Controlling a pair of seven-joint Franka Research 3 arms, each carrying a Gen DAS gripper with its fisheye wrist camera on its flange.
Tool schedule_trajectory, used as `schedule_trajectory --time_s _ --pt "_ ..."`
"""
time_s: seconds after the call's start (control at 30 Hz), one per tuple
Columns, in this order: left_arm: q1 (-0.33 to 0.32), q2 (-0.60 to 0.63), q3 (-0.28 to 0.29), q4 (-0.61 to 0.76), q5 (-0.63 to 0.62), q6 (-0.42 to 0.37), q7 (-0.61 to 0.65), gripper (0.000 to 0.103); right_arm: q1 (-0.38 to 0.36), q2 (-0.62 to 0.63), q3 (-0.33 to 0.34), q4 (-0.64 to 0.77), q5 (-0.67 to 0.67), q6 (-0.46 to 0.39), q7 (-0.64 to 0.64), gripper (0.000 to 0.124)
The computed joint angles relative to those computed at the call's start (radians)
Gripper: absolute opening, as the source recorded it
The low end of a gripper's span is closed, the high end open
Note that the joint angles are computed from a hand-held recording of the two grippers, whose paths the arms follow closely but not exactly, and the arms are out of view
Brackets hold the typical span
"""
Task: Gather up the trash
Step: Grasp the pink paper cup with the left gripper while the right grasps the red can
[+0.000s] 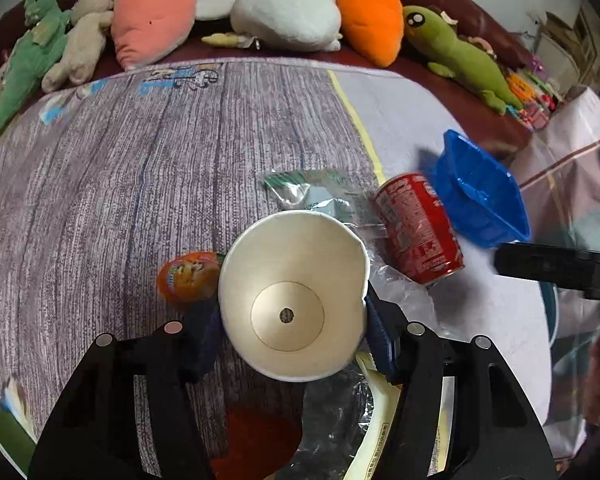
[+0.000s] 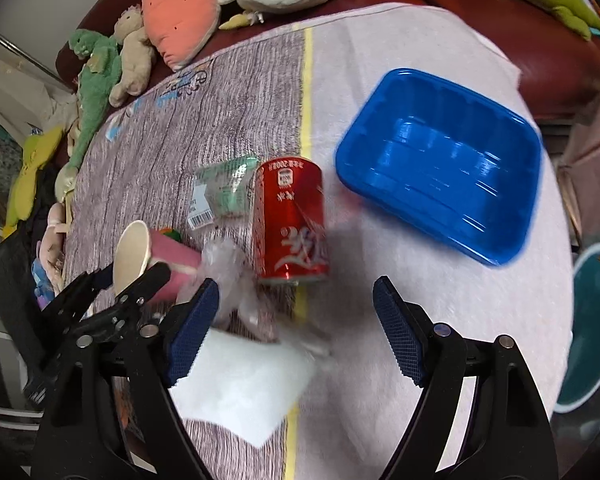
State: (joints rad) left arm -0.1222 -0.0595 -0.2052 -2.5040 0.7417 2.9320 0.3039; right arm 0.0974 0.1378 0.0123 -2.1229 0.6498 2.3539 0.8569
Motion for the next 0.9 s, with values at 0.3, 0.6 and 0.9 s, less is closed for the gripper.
schedule_trajectory --time_s 0.3,0.6,0.9 --pt "0.022 0.004 0.001 -0.01 0.035 0.042 -0.027 0.067 0.02 0.123 0.028 0.107 -0.027 0.006 0.028 0.06" --pt "0.026 0.016 0.016 0.003 0.068 0.038 -0.093 0.06 0.013 0.206 0.051 0.167 -0.028 0.011 0.023 0.052" --pt "0.047 -0.099 -0.017 -0.027 0.124 -0.01 -0.203 0.058 -0.019 0.112 0.052 0.103 0.076 -0.024 -0.066 0.046"
